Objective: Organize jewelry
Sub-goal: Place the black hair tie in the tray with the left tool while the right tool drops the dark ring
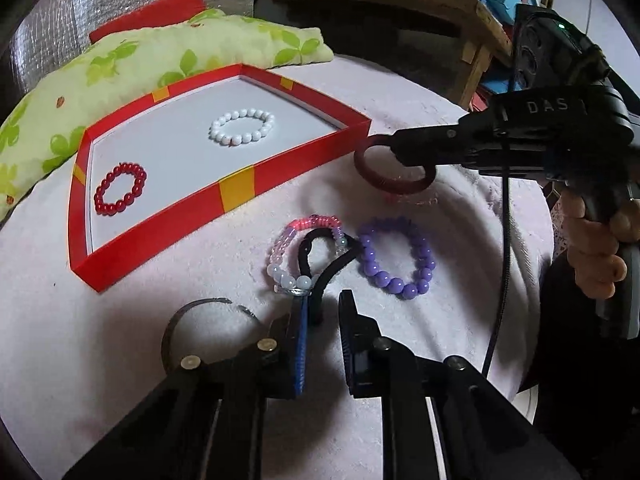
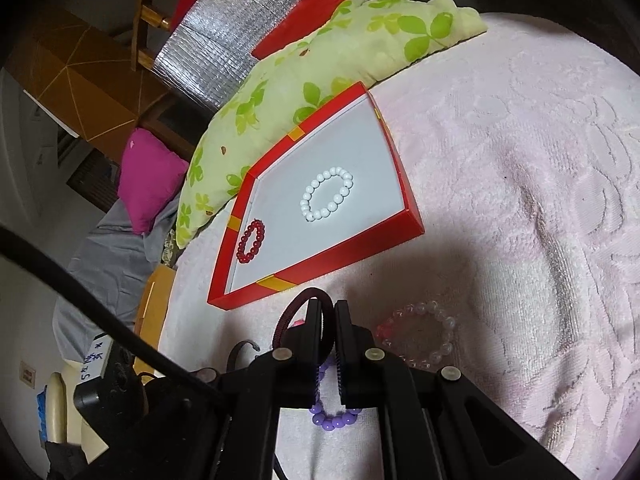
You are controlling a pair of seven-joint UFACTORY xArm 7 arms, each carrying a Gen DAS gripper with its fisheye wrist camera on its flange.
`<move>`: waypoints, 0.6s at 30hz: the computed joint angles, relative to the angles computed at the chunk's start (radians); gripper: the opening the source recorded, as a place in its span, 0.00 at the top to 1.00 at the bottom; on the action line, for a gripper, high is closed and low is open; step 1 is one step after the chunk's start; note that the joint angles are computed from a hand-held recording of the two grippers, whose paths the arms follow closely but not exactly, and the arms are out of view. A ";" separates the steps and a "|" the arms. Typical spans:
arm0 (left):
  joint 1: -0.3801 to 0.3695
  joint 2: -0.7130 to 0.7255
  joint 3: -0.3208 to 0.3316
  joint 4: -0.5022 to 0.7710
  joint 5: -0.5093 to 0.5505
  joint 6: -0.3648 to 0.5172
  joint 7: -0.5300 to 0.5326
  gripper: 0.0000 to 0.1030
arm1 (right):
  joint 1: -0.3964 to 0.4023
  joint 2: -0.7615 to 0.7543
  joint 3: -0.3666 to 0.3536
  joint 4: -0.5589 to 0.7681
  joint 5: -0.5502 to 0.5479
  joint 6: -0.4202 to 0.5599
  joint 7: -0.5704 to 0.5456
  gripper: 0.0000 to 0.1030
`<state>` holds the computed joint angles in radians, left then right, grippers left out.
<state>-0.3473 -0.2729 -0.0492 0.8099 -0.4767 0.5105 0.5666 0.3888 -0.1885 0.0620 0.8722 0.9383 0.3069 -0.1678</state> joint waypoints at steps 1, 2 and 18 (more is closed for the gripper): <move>0.001 -0.003 -0.003 -0.003 0.007 -0.011 0.002 0.93 | -0.003 -0.002 0.004 -0.002 -0.015 -0.002 0.010 0.93; -0.001 -0.011 -0.002 -0.009 0.006 -0.014 0.008 0.93 | -0.002 -0.002 0.004 -0.001 -0.018 -0.004 0.012 0.93; -0.027 -0.113 0.137 0.013 -0.460 0.015 0.210 0.95 | 0.019 -0.040 -0.006 -0.025 -0.076 -0.068 0.057 0.93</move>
<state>-0.3744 -0.3859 0.0879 0.8228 -0.9363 0.5257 0.7764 0.4078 -0.2281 0.0559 0.8469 0.8624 0.2389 -0.1107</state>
